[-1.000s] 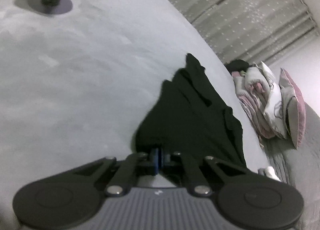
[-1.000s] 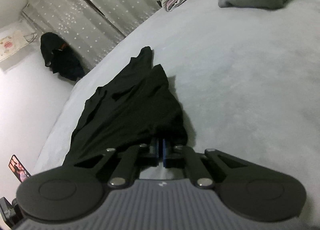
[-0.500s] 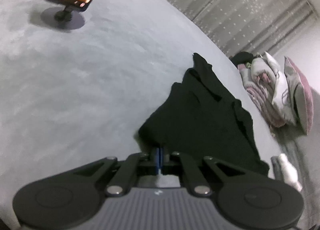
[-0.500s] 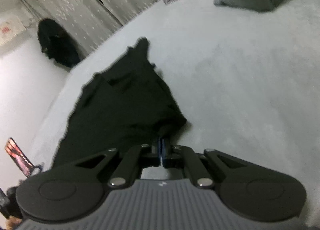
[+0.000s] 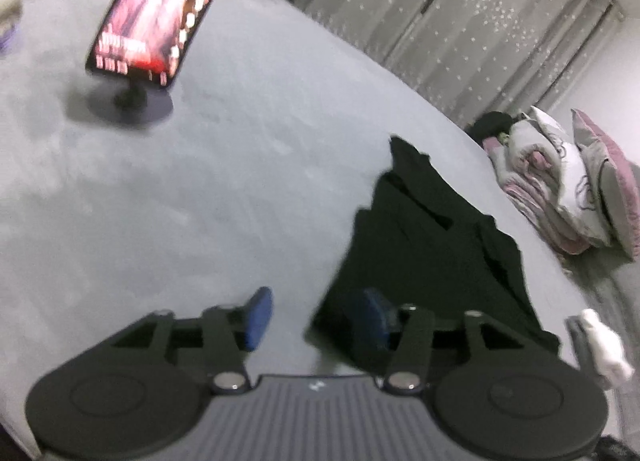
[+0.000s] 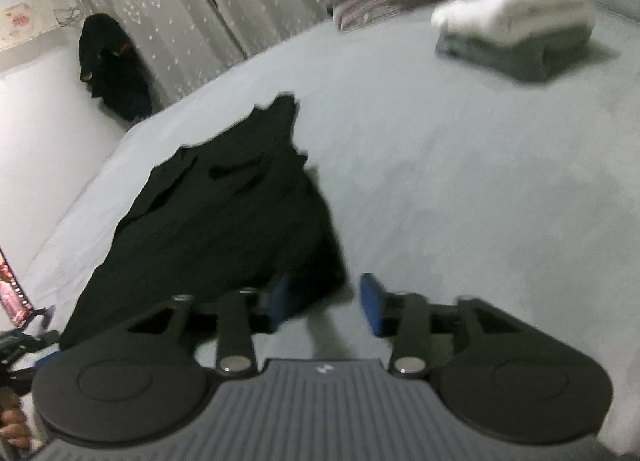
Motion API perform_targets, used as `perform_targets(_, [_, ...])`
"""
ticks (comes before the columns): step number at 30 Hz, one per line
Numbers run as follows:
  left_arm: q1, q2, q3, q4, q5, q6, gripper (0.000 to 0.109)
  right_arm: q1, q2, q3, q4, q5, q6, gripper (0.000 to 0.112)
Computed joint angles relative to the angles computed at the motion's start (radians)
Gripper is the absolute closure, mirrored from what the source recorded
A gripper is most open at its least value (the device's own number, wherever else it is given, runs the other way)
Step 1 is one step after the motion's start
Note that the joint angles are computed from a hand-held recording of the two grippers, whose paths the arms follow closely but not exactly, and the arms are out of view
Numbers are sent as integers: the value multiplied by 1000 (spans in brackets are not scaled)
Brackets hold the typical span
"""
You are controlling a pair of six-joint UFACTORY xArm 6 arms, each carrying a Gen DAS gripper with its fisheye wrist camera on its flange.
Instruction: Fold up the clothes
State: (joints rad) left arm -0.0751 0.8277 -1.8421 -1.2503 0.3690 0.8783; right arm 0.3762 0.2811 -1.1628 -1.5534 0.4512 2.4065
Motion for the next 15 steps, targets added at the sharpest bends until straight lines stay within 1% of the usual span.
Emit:
perform_targets(3, [-19, 0, -9, -97, -39, 162, 55, 37, 2, -15, 0, 105, -82, 66])
perform_targets(5, [-33, -3, -13, -178, -54, 293, 55, 41, 17, -40, -4, 121, -138, 66])
perform_targets(7, [-44, -7, -15, -224, -32, 402, 54, 28, 39, -72, -6, 107, -170, 66])
perform_targets(11, [-61, -6, -23, -238, 62, 566, 54, -30, 90, -141, -23, 13, -218, 67])
perform_targets(13, [-61, 3, -33, -213, 139, 592, 54, -61, 119, -177, -25, -40, -247, 71])
perform_targets(15, [-62, 17, -50, -184, 216, 614, 54, -87, 158, -221, 2, -89, -283, 75])
